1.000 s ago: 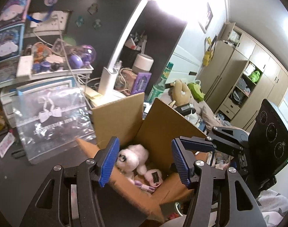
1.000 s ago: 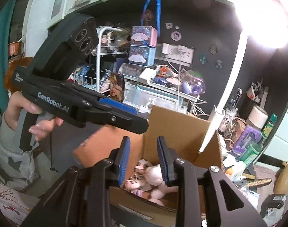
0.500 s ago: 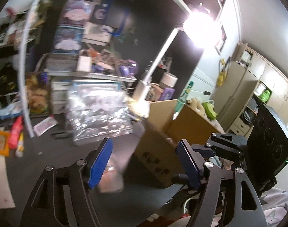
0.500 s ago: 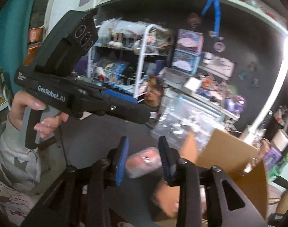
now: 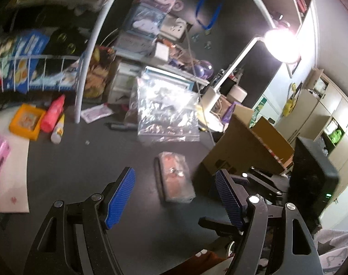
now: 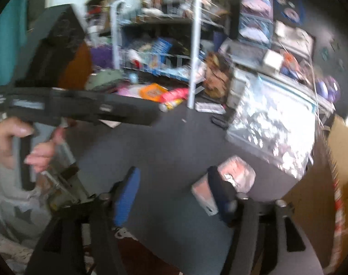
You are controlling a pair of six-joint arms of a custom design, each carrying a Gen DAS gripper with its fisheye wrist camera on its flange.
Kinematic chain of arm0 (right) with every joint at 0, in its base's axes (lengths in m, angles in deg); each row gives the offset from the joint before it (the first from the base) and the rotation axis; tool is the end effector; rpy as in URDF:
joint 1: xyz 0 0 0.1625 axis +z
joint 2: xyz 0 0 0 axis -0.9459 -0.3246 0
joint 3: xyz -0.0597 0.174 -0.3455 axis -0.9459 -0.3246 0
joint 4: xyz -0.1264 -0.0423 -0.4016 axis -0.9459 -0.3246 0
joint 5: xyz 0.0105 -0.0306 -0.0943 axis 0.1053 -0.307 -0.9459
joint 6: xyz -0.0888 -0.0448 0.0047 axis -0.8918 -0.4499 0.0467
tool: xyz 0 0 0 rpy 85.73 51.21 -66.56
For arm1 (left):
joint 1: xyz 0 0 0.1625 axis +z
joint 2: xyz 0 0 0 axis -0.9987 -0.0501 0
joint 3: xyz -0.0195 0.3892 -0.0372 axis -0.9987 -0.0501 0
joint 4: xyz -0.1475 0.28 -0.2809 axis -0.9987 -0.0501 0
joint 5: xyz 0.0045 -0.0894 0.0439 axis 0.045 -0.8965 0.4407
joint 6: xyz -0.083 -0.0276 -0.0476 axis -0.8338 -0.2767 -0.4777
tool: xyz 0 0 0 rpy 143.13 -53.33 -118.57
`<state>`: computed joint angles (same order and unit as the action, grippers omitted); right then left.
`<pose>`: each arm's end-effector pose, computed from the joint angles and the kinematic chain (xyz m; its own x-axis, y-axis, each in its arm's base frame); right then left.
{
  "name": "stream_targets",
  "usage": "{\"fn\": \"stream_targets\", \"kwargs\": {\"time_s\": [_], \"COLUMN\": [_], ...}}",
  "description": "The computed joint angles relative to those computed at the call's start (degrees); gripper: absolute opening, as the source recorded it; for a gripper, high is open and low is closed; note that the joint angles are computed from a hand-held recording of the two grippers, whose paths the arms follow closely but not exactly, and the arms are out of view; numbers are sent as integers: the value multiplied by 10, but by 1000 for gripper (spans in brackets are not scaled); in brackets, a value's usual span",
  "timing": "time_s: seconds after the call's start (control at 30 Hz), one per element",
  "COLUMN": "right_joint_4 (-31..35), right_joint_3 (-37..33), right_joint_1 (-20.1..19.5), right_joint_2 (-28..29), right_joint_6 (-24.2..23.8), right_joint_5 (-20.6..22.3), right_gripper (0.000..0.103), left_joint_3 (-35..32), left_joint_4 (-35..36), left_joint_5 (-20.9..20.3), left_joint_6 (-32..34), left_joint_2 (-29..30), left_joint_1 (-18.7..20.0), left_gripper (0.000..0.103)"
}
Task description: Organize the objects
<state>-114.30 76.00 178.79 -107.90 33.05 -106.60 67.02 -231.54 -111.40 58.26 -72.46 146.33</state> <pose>0.2756 -0.5621 0.0918 -0.6063 -0.4831 0.6317 -0.7603 0.5851 -0.2822 -0.1773 -0.5940 0.2376 -0.8593 0.4723 -0.1964 0.5021 0.7058 -0.4998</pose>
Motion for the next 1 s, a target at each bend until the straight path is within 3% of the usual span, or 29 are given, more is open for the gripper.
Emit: {"fn": "stream_targets", "kwargs": {"time_s": [0.07,0.17,0.37,0.73,1.0], "right_joint_4": [-24,-47,-51,-72,-81], "right_joint_3": [-1,-11,-33,-51,-53], "right_joint_1": [-8,-20,-45,-58,-62], "right_joint_2": [14,36,63,84,88], "right_joint_6": [24,53,79,64,55], "right_joint_5": [-16,-43,-65,-74,-64], "right_gripper": [80,82,82,82,69], "left_joint_3": [1,-4,-17,-24,-24], "left_joint_4": [5,15,28,38,42], "left_joint_5": [-4,-11,-20,-23,-19], "left_joint_6": [-3,-6,-7,-11,-15], "left_joint_2": [2,10,22,29,32], "left_joint_1": [7,15,23,28,25], "left_gripper": [71,71,71,71,71]}}
